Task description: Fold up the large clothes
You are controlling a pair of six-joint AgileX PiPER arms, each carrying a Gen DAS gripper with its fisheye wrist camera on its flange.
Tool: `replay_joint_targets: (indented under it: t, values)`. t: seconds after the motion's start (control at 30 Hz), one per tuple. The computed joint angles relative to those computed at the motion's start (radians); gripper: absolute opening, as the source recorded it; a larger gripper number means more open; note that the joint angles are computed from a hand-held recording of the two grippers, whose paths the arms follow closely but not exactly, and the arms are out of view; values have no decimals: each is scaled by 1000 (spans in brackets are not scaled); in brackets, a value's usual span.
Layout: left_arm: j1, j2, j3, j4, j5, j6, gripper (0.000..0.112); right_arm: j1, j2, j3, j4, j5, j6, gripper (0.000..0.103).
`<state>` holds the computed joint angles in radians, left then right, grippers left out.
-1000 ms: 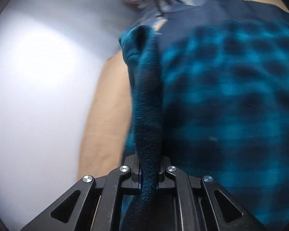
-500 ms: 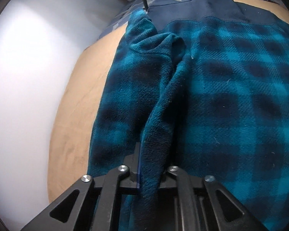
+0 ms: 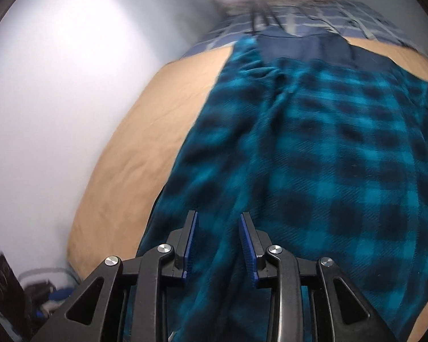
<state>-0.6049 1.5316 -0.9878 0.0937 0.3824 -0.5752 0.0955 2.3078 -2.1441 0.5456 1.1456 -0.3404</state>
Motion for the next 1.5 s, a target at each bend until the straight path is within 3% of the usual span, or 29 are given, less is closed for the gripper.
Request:
replay_joint_targets:
  t: [0.07, 0.17, 0.3, 0.47, 0.63, 0.67, 0.73, 0.8, 0.93, 0.97, 1.03, 1.07, 1.27, 1.5]
  values:
    - [13, 48, -34, -102, -7, 120, 24, 41, 2, 24, -46, -26, -6, 31]
    - [10, 124, -92, -147, 16, 195, 24, 63, -12, 86, -75, -42, -7, 29]
    - [-15, 230, -161, -73, 64, 173, 24, 72, -15, 171, -128, -110, 19, 23]
    - [-30, 319, -190, -32, 76, 160, 24, 81, -77, 295, -124, -210, 44, 24]
    - [-30, 285, -202, 10, 116, 126, 24, 75, -183, 400, -112, -242, 27, 35]
    - [-34, 265, -198, 40, 120, 95, 24, 65, -223, 439, -95, -257, 9, 40]
    - [-49, 196, -177, 112, 115, 13, 24, 47, -306, 515, -79, -293, -13, 63]
    - [-66, 131, -170, 181, 122, -63, 24, 11, -424, 623, -46, -347, -60, 63]
    - [-104, 48, -204, 287, 169, -143, 24, -87, -608, 766, -6, -367, -112, 63]
    - [-121, 30, -218, 315, 188, -168, 27, -129, -661, 807, 8, -364, -132, 63]
    - [-146, 2, -238, 360, 212, -219, 61, -199, -723, 851, 35, -349, -154, 63]
    - [-165, -20, -233, 399, 210, -266, 64, -234, -745, 866, 51, -339, -161, 63]
    - [-225, -53, -317, 449, 291, -331, 64, -581, -858, 943, 201, -203, -292, 63]
    - [-228, -54, -524, 459, 412, -186, 64, -884, -877, 796, 223, -3, -353, 64]
